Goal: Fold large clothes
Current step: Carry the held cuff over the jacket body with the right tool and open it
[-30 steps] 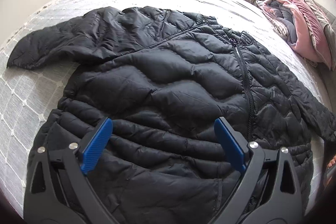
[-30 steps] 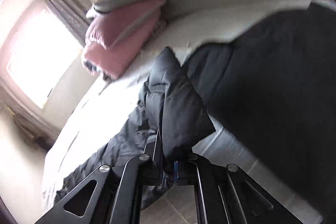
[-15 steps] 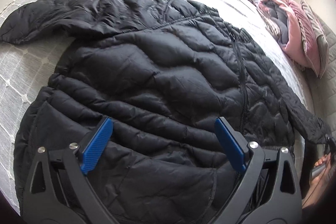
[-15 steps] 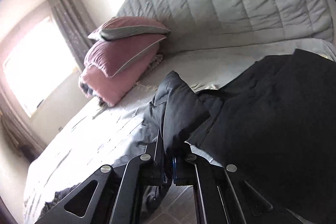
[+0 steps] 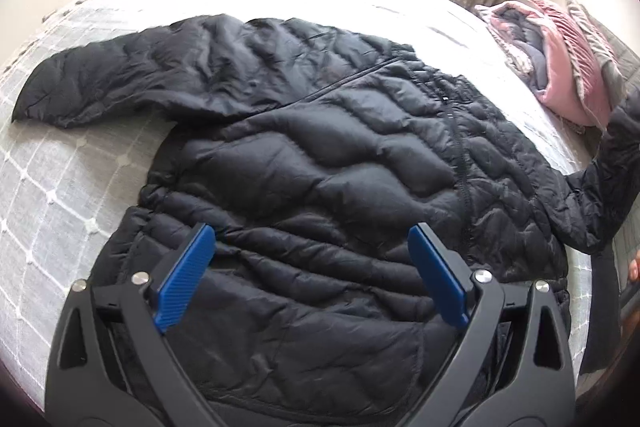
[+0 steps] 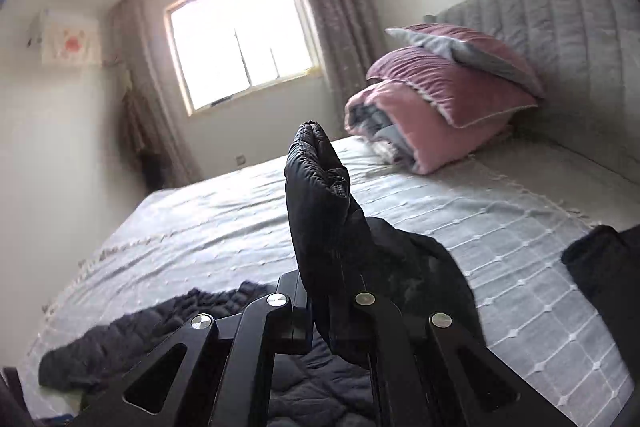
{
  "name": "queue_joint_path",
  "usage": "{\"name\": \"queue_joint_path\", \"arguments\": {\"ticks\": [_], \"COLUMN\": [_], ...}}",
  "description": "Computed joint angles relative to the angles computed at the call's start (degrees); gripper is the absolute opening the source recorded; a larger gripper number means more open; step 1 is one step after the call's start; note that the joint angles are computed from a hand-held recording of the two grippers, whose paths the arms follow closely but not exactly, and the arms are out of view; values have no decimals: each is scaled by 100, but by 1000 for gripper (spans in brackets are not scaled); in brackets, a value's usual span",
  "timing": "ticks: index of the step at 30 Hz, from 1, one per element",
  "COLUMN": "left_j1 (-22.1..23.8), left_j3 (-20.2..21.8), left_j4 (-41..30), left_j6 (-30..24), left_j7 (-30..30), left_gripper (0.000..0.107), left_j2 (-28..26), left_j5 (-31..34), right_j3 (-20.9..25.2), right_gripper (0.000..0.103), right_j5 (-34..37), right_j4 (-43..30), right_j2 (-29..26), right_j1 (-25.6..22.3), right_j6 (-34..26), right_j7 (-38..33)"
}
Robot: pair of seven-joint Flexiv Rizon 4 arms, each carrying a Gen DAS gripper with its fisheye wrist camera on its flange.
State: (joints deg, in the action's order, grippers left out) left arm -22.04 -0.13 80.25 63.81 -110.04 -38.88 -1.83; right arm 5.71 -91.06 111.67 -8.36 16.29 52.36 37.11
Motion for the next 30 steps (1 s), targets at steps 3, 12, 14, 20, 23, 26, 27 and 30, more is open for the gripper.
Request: {"name": "queue_joint_path", "arguments": {"ticks": [3,12,14,20,23,26,27,30], "left_j1": [283,616,695,741,719,597,563,513], "left_j3": [-271,-522,-582,-570,-567,-423,-387,-368], "left_j4": [240,505,577,651,623,518,480,375], "left_j6": [220,474,549,599,576,514,493,449], "left_j7": [47,302,358,384,440,366,347,362], "left_gripper": [97,97,97,97,97,97,97,97], "left_j2": [46,78,92,111,97,62,49,1], "left_j5": [-366,-996,-1129,-1270,-1285,-1166,-1120,-1024], "right_j3": [-78,-426,-247,-102,89,284,329,397], "right_gripper": [5,5,5,5,8,8,9,16], "right_j5": [147,1647,2287,3302,3819,4282,4410,4717], "right_j4": [-797,-2710,-3088,-3333,-3260,-3262,-3257,-3274], "right_j2": [-759,-2600,-3055,-3567,-3633,-3702,-3719,-3732], "right_j1": [254,951,967,1040,915,836,815,834], "right_j6": [340,1143,1380,1684,1992,2144,2220,2281], "right_j7": [-459,-2338,-3053,-3977,-4459,-4898,-5014,-5326]}}
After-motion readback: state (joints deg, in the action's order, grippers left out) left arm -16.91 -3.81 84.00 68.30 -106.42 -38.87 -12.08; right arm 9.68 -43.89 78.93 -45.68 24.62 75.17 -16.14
